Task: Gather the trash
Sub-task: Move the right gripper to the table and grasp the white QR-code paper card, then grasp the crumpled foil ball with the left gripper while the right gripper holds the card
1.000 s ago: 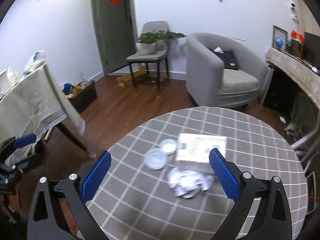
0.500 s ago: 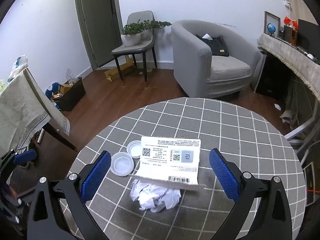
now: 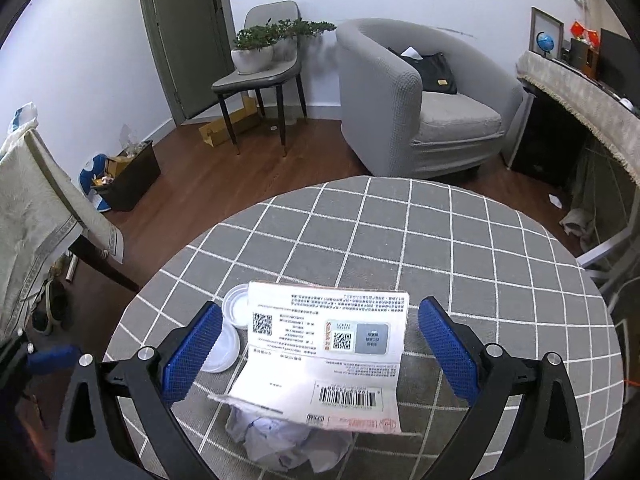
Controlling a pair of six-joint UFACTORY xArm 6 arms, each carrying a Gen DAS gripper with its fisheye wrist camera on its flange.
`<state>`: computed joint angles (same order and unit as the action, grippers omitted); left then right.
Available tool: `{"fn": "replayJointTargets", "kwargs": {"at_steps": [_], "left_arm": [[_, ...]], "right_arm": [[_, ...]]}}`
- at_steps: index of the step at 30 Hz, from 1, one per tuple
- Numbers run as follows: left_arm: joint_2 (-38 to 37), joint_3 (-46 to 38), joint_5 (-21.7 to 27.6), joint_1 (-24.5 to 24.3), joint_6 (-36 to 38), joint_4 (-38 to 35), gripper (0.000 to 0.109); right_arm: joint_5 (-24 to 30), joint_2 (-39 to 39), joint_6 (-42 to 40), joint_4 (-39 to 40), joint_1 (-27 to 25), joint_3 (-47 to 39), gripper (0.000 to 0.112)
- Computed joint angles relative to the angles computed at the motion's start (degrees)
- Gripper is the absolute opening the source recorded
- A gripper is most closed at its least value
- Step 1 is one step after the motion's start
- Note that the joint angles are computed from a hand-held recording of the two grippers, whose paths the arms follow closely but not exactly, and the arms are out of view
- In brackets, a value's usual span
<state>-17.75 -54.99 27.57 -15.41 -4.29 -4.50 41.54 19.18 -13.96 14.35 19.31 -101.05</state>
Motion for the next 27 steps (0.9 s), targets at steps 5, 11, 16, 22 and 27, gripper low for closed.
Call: {"fn": "replayJointTargets", "kwargs": {"at_steps": [5, 11, 16, 22, 27], "left_arm": [[1.6, -1.2, -0.1, -1.2, 0.3, -0.7, 0.088], [4.4, -3.4, -1.1, -2.5, 0.8, -1.7, 0.088], [6.7, -5.2, -2.1, -3.8, 1.1, -2.0, 0.087], [10.3, -8.1, -2.8, -4.5, -0.2, -1.8, 0.085], [13.6, -11.0, -3.2, -4.8, -2.0, -0.1, 0.084]], "right_arm": [[1.5, 1.2, -1.1, 1.5, -0.6, -1.6, 0.076], [2.4, 0.3, -4.6, 7.1, -1.7, -0.8, 0.075], [3.3, -0.9, -8.6, 14.7, -3.7, 0.0, 0.075], [1.9, -3.2, -11.7, 18.6, -6.0, 2.4, 0.075], [2.1, -3.7, -12.9, 20.9, -7.8, 3.0, 0.075]]}}
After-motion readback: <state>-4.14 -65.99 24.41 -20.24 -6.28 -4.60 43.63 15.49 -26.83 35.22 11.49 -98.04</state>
